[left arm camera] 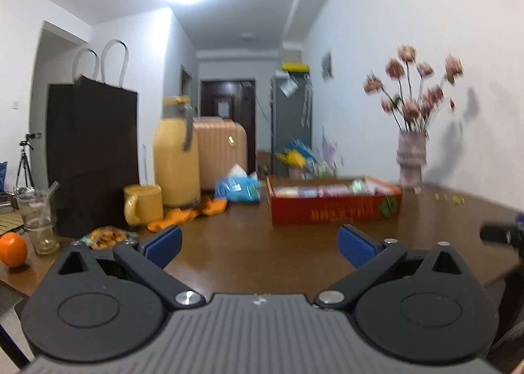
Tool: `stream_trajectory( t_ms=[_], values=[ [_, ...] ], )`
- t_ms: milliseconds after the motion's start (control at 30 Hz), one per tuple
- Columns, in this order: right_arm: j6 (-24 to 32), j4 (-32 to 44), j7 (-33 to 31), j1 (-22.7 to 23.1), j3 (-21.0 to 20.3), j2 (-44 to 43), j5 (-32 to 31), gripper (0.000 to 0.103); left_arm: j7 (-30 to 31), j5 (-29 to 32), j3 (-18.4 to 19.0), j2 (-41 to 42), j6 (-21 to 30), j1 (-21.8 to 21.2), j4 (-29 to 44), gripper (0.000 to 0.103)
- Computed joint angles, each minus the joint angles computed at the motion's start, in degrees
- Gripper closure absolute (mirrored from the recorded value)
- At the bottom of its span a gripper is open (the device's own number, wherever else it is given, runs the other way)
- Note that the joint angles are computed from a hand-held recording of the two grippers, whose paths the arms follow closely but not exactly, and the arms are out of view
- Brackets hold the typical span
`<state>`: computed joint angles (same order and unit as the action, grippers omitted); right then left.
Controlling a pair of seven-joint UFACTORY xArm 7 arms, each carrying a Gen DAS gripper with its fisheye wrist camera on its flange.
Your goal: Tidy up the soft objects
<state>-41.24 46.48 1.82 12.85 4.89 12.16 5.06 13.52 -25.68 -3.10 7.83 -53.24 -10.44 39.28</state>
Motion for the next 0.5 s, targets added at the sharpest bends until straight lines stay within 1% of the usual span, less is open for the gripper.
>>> stream_trajectory(
  t_ms=[67, 133, 200, 300, 367, 500],
  values=[
    [-1.1, -1.0, 3.0, -0.9, 0.6, -0.4, -2.3, 0.005, -1.7, 2.0, 0.1, -1.1, -0.5, 0.5, -0.8, 0.000],
    [-0.1, -0.9, 2.8, -0.6, 0.6, -0.6, -2.5, 0.005, -1.5, 2.8, 0.0, -1.5, -1.4, 0.6, -1.2, 0.000],
    [-0.1, -0.9, 2.3, -0.1, 0.5, -0.6, -1.2, 0.005, -0.5, 1.8, -0.2, -1.3, -1.3, 0.2, -0.7, 0.000],
    [0.8, -0.5, 4.5, -1.2, 0.5, -0.7, -3.4, 0.005, -0.9, 2.1, -0.2, -1.4, -0.6, 0.4, -0.7, 0.000],
    [0.8, -0.3, 3.7, -0.8, 0.2, -0.6, -2.1, 0.005, -0.2, 1.8, -0.2, -1.2, -1.0, 0.2, -0.5, 0.000],
    [0.8, -0.1, 4.3, -1.1, 0.2, -0.5, -2.8, 0.005, -0.3, 2.4, -0.2, -1.2, -0.7, 0.4, -0.6, 0.000]
  ],
)
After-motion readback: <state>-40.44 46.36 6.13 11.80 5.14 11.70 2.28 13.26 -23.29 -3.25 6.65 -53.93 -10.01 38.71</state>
